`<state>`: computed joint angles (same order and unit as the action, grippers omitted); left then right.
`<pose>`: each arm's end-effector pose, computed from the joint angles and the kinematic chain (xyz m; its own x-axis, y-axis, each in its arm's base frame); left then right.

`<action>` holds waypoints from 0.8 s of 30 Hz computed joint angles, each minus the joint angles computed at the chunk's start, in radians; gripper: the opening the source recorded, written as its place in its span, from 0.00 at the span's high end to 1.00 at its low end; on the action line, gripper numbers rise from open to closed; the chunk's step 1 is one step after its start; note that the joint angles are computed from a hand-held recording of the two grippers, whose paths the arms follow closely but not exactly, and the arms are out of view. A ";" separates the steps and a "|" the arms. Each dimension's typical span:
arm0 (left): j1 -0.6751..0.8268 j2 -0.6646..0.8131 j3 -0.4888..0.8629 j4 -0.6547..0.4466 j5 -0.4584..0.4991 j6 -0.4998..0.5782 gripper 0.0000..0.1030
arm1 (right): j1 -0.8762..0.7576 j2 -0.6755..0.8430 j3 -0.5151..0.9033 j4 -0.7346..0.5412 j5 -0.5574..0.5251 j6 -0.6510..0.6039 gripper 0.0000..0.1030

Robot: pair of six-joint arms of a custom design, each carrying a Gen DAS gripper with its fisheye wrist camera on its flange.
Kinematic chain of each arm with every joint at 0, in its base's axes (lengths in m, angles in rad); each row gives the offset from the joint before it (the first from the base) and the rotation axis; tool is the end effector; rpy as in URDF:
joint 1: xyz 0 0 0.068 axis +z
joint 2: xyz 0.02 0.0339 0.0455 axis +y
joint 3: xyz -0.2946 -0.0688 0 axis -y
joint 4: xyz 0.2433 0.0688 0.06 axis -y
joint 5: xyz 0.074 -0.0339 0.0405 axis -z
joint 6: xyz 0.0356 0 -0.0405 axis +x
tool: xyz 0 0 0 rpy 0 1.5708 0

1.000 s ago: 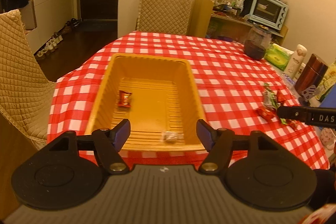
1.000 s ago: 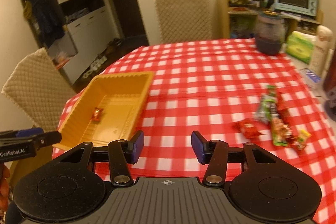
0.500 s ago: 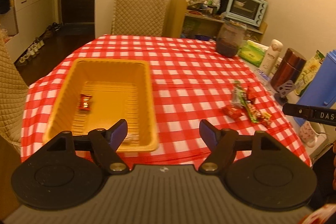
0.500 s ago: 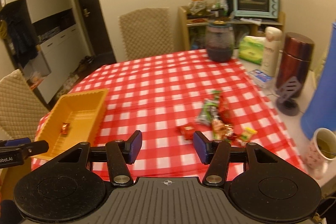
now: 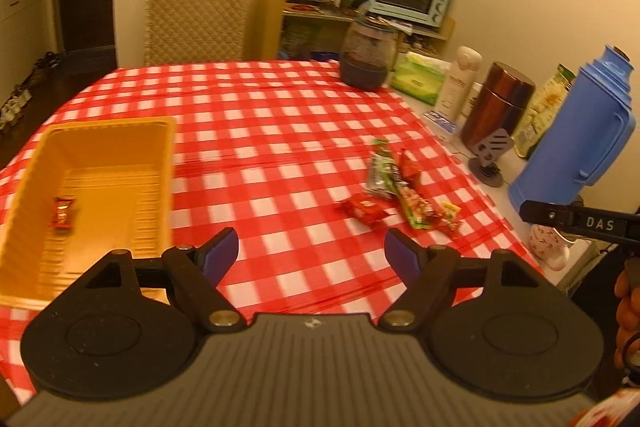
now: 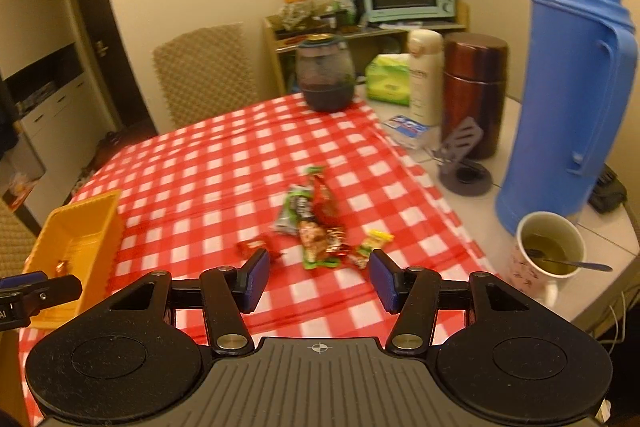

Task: Organize snacks
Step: 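Return the right gripper to the snack pile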

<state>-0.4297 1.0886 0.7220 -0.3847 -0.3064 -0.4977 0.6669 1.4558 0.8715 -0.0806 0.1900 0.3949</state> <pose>0.1962 -0.0781 0.2696 -0.6392 -0.2078 -0.7404 -0.1233 0.9780 -0.1680 0.2462 0.1852 0.2548 -0.6362 -0.0200 -0.7712 -0.2664 0.9439 0.1952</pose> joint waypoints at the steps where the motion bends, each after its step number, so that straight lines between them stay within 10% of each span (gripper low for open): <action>1: -0.002 0.026 0.006 0.018 0.006 0.004 0.24 | -0.013 0.002 -0.006 0.007 -0.006 0.000 0.46; 24: 0.092 0.504 0.098 0.349 0.147 0.109 0.24 | -0.178 0.391 0.031 0.318 -0.183 -0.254 0.58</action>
